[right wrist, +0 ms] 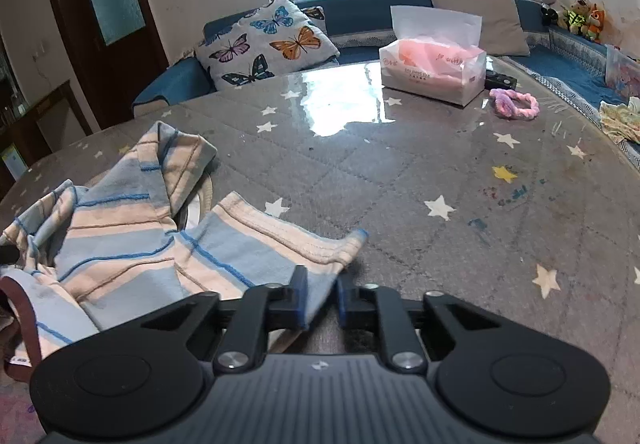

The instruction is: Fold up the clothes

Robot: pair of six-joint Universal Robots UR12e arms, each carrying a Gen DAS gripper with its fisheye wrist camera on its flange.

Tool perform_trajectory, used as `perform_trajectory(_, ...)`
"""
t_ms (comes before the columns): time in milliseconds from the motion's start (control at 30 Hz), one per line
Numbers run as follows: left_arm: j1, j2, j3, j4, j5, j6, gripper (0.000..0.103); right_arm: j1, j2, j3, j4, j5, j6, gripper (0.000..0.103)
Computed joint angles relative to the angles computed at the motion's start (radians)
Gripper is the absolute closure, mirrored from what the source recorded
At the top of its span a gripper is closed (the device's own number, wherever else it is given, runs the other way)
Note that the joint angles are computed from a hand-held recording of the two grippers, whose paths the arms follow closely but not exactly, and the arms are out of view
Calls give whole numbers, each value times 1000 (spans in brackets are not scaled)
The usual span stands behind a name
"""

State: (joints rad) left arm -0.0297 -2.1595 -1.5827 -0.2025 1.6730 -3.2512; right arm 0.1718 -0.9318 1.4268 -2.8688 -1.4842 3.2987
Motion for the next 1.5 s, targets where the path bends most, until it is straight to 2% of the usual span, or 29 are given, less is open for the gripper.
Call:
perform_trajectory(200, 18, 66, -87, 73, 33, -65, 100, -5, -49, 62, -75, -6, -30, 101)
perform_trajectory(300, 32, 107, -138, 95, 25, -103, 100, -9, -75, 94, -104, -8, -48, 102)
perform_trajectory(433, 44, 156, -200, 118, 12, -137, 100, -22, -96, 116, -92, 29, -40, 101)
perform_trajectory(567, 46, 196, -254, 131, 5, -151, 100, -18, -86, 113, -78, 30, -48, 91)
perform_trajectory(600, 46, 202, -263, 129, 5, -155, 100, -18, -81, 108, -74, 37, -44, 80)
perform_trajectory(667, 46, 213, -279, 122, 7, -164, 100, -14, -64, 92, -71, 36, -44, 65)
perform_trajectory(767, 48, 225, -294, 113, -1, -181, 100, -12, -35, 63, -57, 44, -10, 65)
perform_trajectory(867, 48, 232, -306, 102, -3, -191, 100, -13, -14, 38, -33, 57, 25, 68)
perform_trajectory(967, 51, 243, -321, 86, -10, -213, 100, -11, -10, 35, -32, 60, 29, 100)
perform_trajectory(1133, 60, 274, -359, 73, -23, -213, 100, -8, -57, 99, -103, 38, -39, 102)
perform_trajectory(1300, 74, 311, -392, 46, -66, -201, 100, -12, -153, 204, -135, 15, -96, 102)
perform_trajectory(1433, 91, 337, -414, 12, -118, -181, 95, -11, -222, 270, -94, -31, -126, 101)
perform_trajectory(1500, 92, 342, -412, -8, -111, -158, 94, -10, -247, 287, -62, -59, -137, 98)
